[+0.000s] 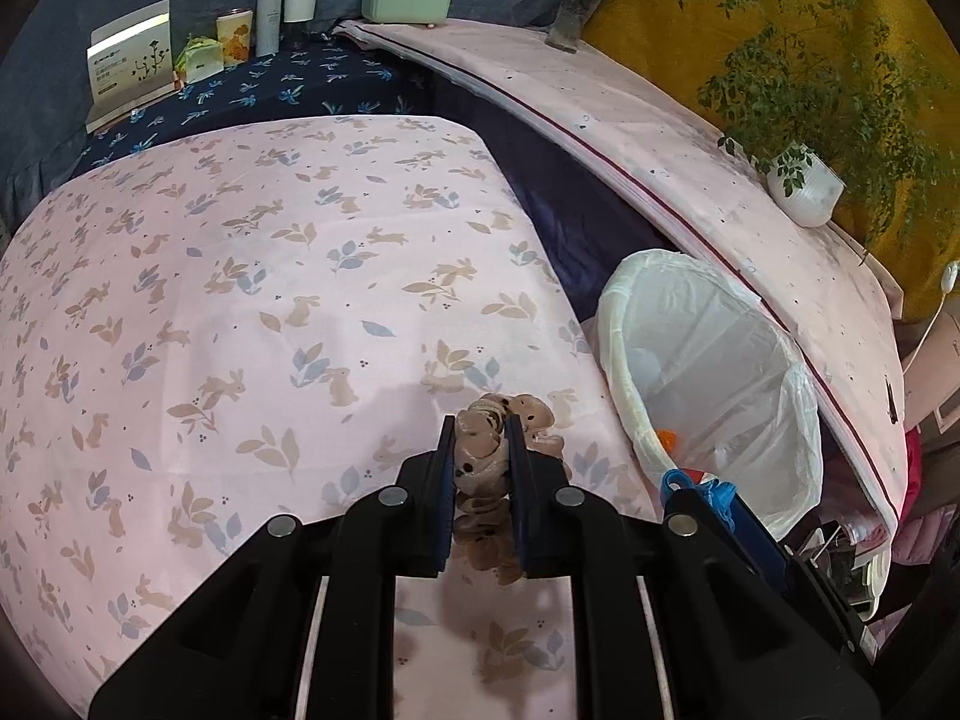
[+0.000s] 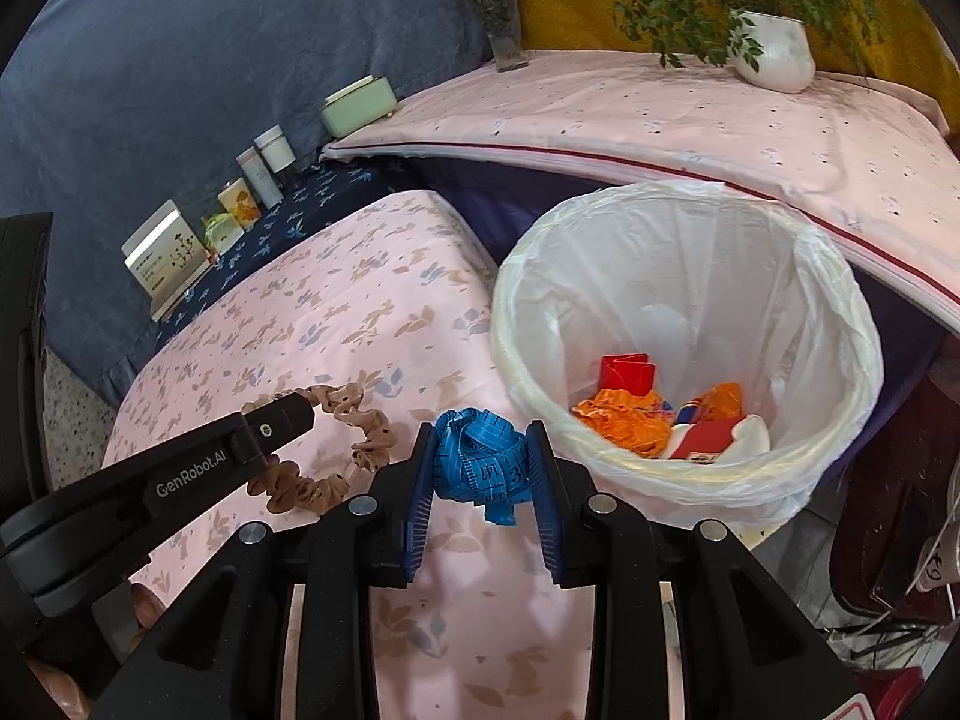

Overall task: Collect trash
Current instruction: 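Carry blue item and scrunchie over the wastebasket with both tools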

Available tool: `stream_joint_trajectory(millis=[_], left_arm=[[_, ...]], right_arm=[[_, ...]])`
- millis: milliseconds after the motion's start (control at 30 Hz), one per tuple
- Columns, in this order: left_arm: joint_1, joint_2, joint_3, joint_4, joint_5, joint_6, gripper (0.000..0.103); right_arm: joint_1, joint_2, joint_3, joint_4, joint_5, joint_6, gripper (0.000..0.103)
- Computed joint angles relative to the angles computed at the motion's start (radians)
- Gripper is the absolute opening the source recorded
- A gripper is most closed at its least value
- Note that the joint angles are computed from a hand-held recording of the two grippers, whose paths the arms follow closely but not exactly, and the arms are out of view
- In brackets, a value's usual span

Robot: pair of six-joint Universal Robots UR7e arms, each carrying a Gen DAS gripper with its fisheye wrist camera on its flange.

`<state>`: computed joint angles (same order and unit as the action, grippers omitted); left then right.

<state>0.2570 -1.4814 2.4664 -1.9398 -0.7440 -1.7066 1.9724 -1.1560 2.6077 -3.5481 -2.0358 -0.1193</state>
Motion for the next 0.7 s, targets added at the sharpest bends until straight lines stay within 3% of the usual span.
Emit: stream_joint_trajectory(millis=[700], left_arm=[[0.002, 0.2, -0.101, -0.177, 0.003, 0.156, 0.014]], right_arm=[[-0.125, -0.19, 0.056, 0.022, 0.043, -0.058, 0.029]])
